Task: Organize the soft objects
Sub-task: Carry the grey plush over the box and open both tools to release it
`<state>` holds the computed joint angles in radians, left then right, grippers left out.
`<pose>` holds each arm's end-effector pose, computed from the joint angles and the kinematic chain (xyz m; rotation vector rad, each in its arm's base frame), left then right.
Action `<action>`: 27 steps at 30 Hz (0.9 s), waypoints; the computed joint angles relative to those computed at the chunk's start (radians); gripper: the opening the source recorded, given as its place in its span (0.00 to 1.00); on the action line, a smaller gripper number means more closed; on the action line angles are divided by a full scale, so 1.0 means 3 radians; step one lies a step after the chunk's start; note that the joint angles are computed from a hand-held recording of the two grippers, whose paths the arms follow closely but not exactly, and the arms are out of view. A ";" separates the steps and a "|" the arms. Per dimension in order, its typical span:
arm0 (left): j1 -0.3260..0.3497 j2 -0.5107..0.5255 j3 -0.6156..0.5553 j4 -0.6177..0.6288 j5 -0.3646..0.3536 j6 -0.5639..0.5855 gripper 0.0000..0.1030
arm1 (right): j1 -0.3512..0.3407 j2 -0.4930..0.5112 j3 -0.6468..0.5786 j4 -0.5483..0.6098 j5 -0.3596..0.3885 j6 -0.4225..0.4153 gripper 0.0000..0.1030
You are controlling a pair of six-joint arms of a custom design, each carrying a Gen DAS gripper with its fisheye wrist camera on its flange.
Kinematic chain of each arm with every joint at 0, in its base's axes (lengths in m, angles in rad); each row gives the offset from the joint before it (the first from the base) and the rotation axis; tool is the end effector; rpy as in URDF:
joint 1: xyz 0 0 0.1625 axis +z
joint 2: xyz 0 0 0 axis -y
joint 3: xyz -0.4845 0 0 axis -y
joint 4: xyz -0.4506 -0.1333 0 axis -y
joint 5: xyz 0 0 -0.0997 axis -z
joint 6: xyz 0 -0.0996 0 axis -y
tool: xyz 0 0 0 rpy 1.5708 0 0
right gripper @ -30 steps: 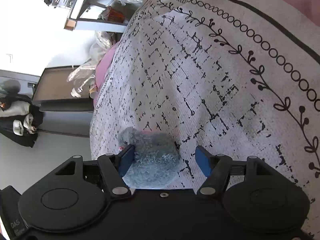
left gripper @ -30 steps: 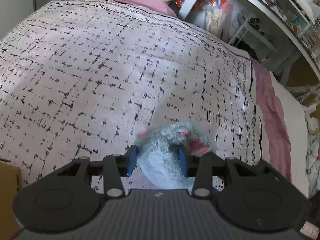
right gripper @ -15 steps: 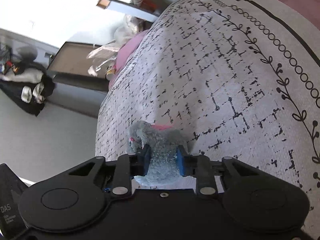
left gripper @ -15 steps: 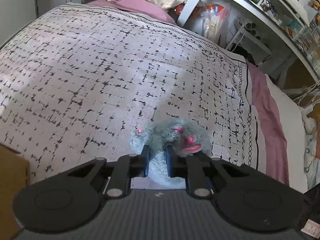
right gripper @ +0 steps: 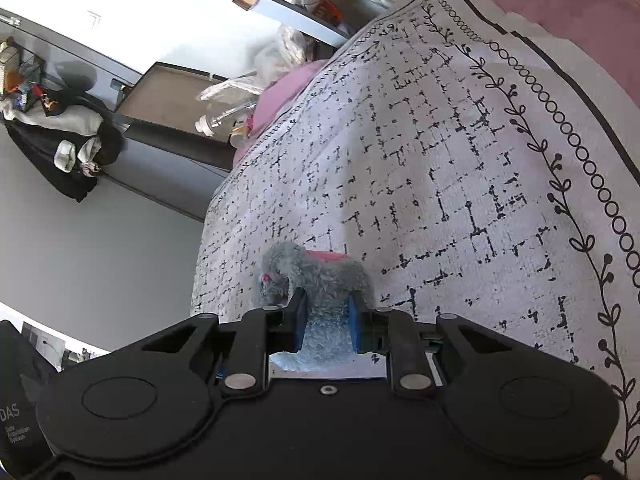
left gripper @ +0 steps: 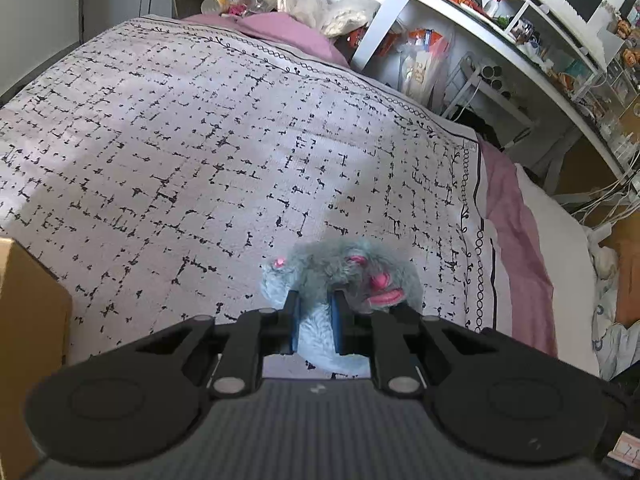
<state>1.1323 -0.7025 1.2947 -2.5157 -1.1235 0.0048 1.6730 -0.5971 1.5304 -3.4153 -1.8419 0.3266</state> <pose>-0.2089 -0.8610 0.1742 0.4900 2.6757 -0.6060 0.1883 -0.7907 0.0928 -0.4906 -2.7124 1.3965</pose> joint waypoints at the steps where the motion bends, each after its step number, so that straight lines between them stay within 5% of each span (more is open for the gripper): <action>1: -0.0003 -0.0015 0.0012 -0.0012 0.0004 -0.0002 0.14 | 0.0012 -0.0003 0.0000 0.0004 0.0005 -0.0001 0.20; 27: 0.0026 -0.0601 0.0451 -0.0200 -0.0113 0.0163 0.13 | 0.0472 0.0100 0.0012 -0.0150 -0.0373 -0.0450 0.20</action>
<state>1.1399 -0.8826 1.4299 -2.5756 -1.1574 0.0538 1.8148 -0.5671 1.5341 -3.4603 -1.9538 0.1914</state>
